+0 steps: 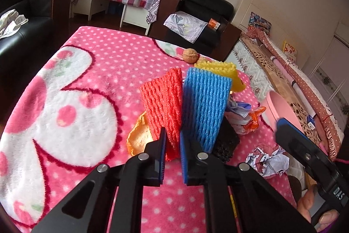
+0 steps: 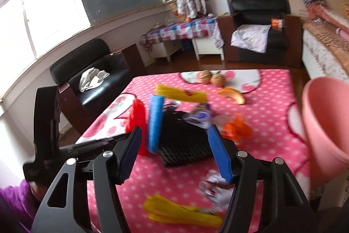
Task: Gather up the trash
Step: 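Grasp the red mesh sponge with the left tool while the right tool grasps the blue sponge, then carry the red and blue sponges with both tools over the pink bucket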
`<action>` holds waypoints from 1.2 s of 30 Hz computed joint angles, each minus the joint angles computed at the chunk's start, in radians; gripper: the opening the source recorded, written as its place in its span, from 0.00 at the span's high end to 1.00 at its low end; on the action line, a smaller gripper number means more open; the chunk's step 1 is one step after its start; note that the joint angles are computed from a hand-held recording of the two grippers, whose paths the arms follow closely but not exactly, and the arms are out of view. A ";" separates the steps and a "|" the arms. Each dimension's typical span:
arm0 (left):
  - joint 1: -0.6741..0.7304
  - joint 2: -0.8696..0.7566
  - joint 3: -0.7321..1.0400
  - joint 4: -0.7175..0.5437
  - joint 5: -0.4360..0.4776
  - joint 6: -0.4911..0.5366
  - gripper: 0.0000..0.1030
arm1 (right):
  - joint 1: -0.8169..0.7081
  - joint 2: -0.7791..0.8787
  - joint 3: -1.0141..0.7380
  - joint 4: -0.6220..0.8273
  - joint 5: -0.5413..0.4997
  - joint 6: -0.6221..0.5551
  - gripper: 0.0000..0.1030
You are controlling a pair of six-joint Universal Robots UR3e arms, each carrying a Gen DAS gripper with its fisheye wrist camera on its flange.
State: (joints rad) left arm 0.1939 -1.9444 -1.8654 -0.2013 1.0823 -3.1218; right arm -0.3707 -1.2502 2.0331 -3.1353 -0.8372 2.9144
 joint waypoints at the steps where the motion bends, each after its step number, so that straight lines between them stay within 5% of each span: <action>1: 0.001 0.002 -0.003 0.000 -0.003 0.001 0.90 | 0.025 0.026 -0.036 0.011 -0.015 0.009 0.46; 8: 0.015 0.007 -0.022 0.017 -0.015 0.025 0.90 | 0.143 0.167 -0.248 0.117 -0.101 0.056 0.57; 14: 0.028 0.025 -0.039 0.019 -0.023 0.029 0.90 | 0.170 0.209 -0.335 0.228 -0.106 0.055 0.92; 25: 0.052 0.116 -0.079 0.027 -0.022 0.013 0.90 | 0.085 0.013 -0.154 0.225 0.037 -0.025 0.92; 36: 0.010 0.218 -0.089 0.015 -0.031 0.002 0.90 | -0.123 -0.169 -0.008 0.145 0.100 0.050 0.92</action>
